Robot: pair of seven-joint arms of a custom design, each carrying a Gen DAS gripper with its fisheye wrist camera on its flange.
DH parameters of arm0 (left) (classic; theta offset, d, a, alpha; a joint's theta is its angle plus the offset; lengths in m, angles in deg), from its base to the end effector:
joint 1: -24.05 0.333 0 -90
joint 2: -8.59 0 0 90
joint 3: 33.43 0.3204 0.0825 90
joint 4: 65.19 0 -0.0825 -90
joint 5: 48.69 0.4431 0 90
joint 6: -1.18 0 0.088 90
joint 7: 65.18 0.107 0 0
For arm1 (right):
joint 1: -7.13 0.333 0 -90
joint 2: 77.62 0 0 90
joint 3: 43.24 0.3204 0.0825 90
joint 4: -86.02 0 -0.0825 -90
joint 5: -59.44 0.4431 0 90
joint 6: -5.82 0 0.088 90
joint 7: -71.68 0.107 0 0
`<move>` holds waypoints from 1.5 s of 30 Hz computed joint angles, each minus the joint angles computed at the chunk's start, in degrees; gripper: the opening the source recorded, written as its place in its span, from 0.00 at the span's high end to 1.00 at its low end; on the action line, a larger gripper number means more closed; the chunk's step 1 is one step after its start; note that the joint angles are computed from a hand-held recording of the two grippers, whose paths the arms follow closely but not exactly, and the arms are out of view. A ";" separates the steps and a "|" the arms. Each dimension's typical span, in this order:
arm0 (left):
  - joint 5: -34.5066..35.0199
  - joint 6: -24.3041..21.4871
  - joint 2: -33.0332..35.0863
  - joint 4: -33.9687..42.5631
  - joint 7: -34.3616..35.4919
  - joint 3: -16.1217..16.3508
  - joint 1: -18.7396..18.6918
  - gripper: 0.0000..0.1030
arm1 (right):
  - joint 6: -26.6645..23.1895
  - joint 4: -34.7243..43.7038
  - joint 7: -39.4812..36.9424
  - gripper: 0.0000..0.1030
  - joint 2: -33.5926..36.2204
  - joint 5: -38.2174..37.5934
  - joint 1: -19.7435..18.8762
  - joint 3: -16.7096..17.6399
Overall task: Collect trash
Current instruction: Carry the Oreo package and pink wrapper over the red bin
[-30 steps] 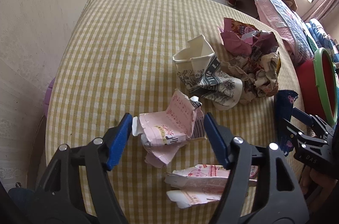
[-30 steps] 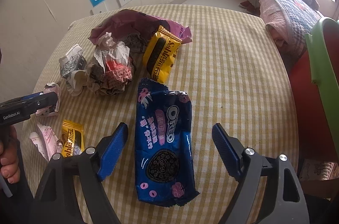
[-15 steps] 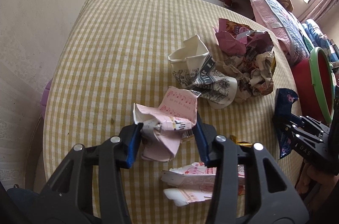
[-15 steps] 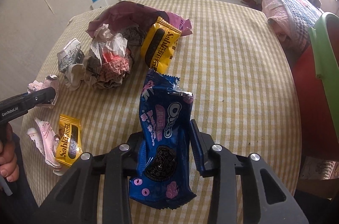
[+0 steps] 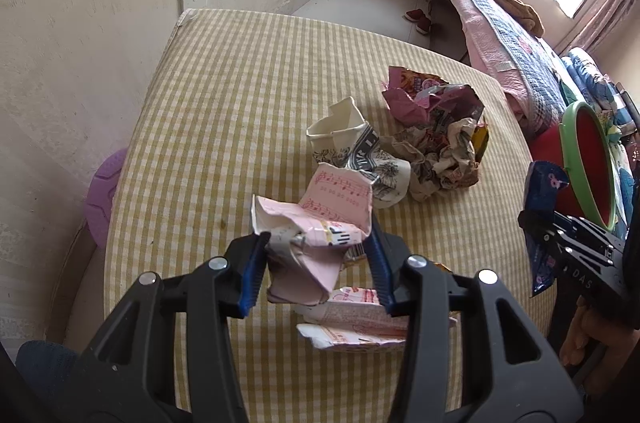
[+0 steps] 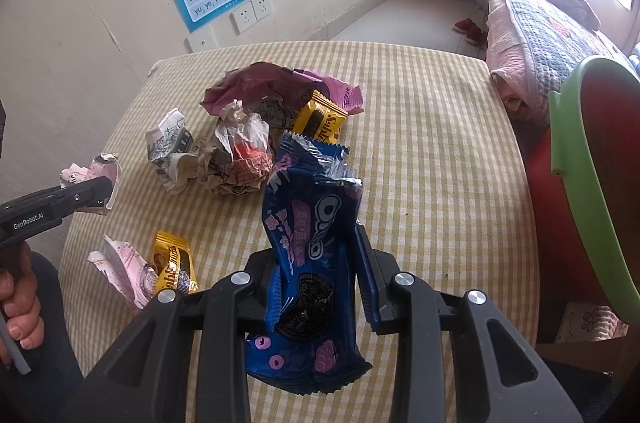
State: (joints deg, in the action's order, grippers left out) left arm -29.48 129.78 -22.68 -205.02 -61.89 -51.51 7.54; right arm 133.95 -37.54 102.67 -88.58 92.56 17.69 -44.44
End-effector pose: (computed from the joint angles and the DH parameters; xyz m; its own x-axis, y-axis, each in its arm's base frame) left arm 0.3918 -0.2680 0.5068 0.6263 -0.7463 0.2255 -0.6003 -0.6462 -0.4713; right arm 0.5659 0.1094 0.4941 0.7930 -0.5987 -0.1125 -0.5591 -0.6419 -0.5247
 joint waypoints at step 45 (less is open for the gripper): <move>13.67 -5.02 23.73 30.07 5.53 -2.54 -4.14 0.58 | -3.94 9.43 -4.44 0.70 1.43 12.73 -6.84 -5.60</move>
